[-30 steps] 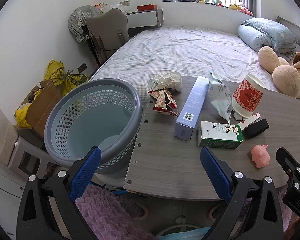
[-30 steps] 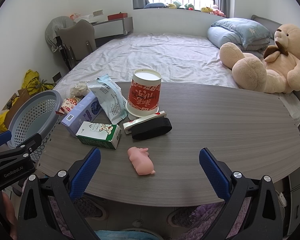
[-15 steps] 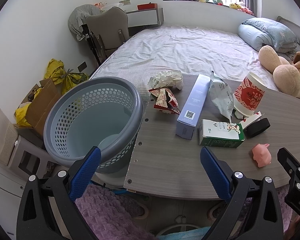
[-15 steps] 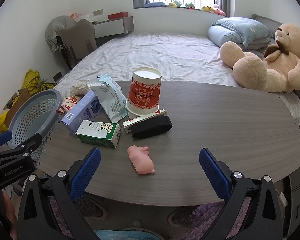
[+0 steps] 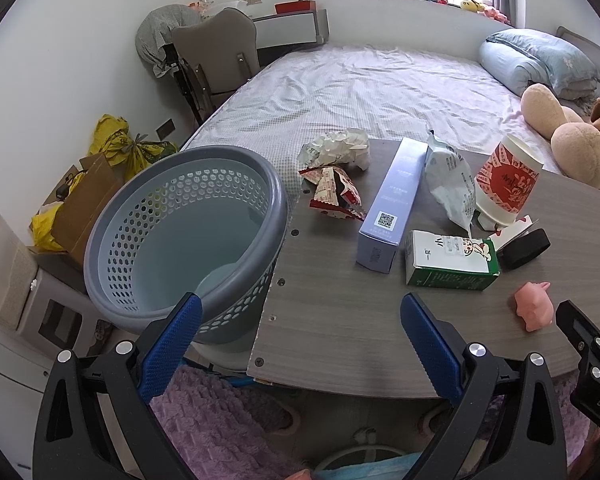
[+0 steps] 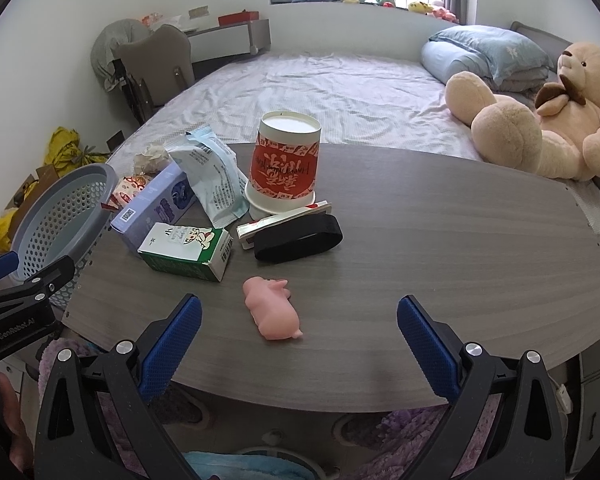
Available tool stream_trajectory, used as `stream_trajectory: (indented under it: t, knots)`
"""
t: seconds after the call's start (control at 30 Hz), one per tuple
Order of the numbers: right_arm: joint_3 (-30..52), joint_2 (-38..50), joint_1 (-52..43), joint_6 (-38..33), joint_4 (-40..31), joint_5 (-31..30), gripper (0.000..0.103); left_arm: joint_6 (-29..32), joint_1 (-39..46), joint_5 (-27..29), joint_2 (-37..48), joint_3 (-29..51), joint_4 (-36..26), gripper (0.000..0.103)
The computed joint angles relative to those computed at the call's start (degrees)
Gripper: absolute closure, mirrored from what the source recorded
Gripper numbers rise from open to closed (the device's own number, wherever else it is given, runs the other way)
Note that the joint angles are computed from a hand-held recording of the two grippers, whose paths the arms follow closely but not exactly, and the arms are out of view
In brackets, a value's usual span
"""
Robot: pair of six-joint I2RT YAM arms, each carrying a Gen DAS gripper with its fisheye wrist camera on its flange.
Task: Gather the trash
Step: 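Move the right tool to the pink toy pig and close on it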
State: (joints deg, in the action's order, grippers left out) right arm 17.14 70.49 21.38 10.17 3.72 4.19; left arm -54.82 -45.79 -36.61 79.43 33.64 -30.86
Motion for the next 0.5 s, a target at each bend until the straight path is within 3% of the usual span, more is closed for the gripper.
stream_trajectory:
  t: [0.1, 0.17, 0.23, 0.5]
  knots:
    - [0.0, 1.9, -0.9, -0.6, 1.5, -1.0, 0.008, 0.0, 0.1, 0.1, 0.4, 0.0, 0.3, 0.008]
    - [0.3, 4.2, -1.5, -1.0, 2.3, -1.3, 0.021, 0.1, 0.2, 0.2, 0.7, 0.0, 0.5, 0.008]
    - [1.0, 6.6, -1.6, -1.2, 2.9, -1.1, 0.027, 0.4, 0.5, 0.4, 0.8, 0.0, 0.8, 0.008]
    - [1.3, 7.9, -0.4, -1.6, 3.6, 0.5, 0.031, 1.2, 0.9, 0.8, 2.4, 0.2, 1.8, 0.008]
